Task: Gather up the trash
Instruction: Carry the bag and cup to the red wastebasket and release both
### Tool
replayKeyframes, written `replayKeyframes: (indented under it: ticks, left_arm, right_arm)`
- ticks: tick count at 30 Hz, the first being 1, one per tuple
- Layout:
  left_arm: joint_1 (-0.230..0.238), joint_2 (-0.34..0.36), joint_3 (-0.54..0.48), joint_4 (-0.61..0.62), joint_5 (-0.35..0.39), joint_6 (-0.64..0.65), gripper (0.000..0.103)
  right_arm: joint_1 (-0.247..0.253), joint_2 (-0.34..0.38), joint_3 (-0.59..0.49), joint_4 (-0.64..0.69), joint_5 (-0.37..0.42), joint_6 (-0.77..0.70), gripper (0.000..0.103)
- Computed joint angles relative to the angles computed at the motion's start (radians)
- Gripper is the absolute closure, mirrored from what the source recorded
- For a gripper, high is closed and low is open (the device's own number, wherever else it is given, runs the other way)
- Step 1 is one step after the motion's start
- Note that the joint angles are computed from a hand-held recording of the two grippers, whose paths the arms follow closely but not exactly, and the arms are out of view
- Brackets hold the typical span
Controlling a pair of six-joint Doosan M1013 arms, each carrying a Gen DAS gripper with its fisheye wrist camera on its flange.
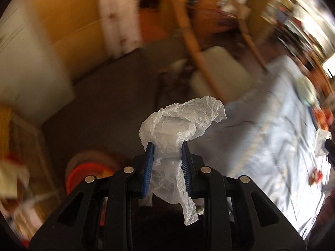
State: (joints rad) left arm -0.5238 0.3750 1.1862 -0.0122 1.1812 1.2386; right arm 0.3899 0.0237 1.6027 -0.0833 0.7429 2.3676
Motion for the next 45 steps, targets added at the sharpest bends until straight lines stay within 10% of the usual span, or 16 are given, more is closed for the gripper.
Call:
replayKeyframes:
  ticks: [11, 25, 41, 45]
  left_arm:
    - [0.143, -0.110, 0.210, 0.033, 0.048, -0.192, 0.073]
    - [0.234, -0.121, 0.288, -0.036, 0.068, -0.209, 0.045]
    - [0.326, -0.166, 0.314, -0.001, 0.078, -0.282, 0.038]
    - [0.340, -0.173, 0.321, 0.000, 0.075, -0.294, 0.036]
  right_arm:
    - [0.061, 0.241, -0.290, 0.307, 0.106, -0.421, 0.055]
    - [0.132, 0.440, -0.570, 0.384, 0.306, -0.538, 0.055]
    - [0.208, 0.673, -0.880, 0.517, 0.613, -0.724, 0.055]
    - [0.217, 0.695, -0.923, 0.530, 0.628, -0.737, 0.041]
